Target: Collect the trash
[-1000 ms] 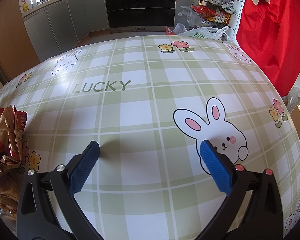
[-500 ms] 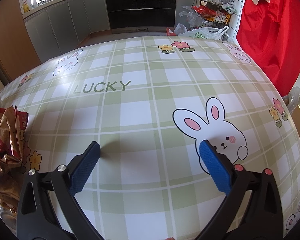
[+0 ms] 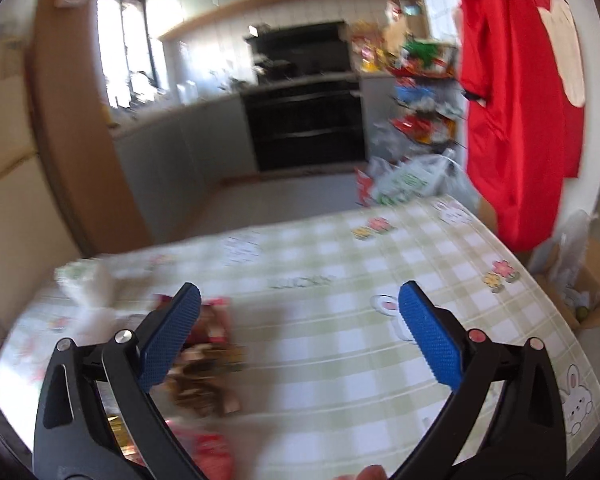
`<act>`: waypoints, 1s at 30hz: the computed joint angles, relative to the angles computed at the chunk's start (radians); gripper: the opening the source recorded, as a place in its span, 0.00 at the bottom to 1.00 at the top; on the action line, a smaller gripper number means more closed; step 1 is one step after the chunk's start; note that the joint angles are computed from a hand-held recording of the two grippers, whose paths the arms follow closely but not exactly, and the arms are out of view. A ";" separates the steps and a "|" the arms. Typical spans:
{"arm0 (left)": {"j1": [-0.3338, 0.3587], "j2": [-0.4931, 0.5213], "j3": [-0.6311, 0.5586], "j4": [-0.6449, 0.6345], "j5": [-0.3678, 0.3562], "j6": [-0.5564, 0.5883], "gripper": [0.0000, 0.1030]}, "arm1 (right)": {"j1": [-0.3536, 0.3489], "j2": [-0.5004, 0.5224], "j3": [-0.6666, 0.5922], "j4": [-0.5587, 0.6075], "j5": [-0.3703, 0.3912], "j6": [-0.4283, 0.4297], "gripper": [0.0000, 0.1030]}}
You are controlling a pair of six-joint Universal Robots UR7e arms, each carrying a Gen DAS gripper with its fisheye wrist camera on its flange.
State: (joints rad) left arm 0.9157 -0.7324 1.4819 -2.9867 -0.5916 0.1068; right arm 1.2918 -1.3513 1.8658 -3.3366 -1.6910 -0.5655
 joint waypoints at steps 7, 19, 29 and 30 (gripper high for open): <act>-0.231 -0.166 0.266 -0.124 0.066 0.083 0.95 | 0.194 -0.186 0.195 0.046 -0.069 -0.025 0.95; -0.585 -0.373 0.556 0.264 0.153 -0.377 0.95 | 0.596 -0.347 0.383 0.083 -0.536 -0.061 0.95; -0.726 -0.506 0.645 0.521 0.236 -0.547 0.95 | 0.781 -0.388 0.474 0.111 -0.696 -0.015 0.95; -0.737 -0.510 0.651 0.557 0.256 -0.561 0.95 | 0.790 -0.383 0.477 0.106 -0.709 -0.019 0.95</act>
State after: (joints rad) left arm 0.1786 -1.2420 2.1327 -2.4301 -0.3356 -0.4546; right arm 2.0819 -1.7345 2.3431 -3.2307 -2.3998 -0.5843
